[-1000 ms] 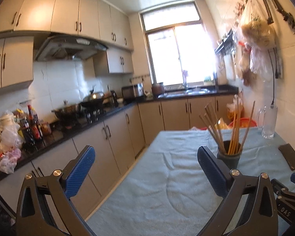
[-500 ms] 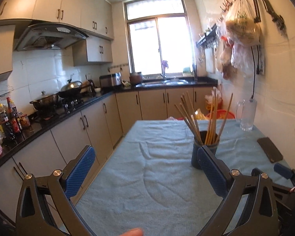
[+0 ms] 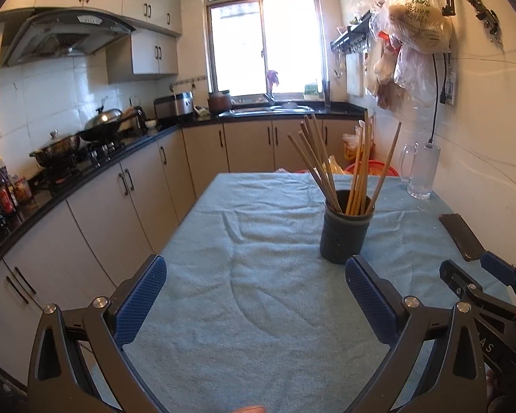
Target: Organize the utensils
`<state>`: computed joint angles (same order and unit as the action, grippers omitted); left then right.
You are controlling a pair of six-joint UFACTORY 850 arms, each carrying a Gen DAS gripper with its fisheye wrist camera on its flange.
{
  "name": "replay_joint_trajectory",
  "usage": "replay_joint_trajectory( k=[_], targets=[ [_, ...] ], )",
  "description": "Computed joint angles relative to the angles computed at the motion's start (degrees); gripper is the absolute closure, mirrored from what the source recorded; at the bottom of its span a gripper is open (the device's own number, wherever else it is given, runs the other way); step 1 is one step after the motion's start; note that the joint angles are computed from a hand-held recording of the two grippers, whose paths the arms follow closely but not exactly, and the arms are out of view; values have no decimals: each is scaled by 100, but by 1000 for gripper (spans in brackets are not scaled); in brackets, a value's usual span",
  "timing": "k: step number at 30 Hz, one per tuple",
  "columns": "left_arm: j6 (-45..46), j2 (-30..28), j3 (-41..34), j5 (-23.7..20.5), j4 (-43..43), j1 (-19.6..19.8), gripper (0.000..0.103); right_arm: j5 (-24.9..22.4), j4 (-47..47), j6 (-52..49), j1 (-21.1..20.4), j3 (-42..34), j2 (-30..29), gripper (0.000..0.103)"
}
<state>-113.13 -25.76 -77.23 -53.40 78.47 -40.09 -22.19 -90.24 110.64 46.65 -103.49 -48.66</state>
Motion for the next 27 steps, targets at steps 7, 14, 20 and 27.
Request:
replay_joint_trajectory(
  k=[7, 14, 20, 27],
  targets=[
    [96, -5, 31, 259, -108, 75, 0, -53, 168, -195, 8, -91, -57, 25],
    [141, -27, 44, 487, -242, 170, 0, -135, 372, -501, 33, -250, -141, 25],
    [140, -38, 67, 619, -318, 239, 0, -186, 513, -735, 47, -403, -228, 24],
    [191, -50, 96, 848, -460, 358, 0, -218, 815, -1130, 75, -624, -358, 24]
  ],
)
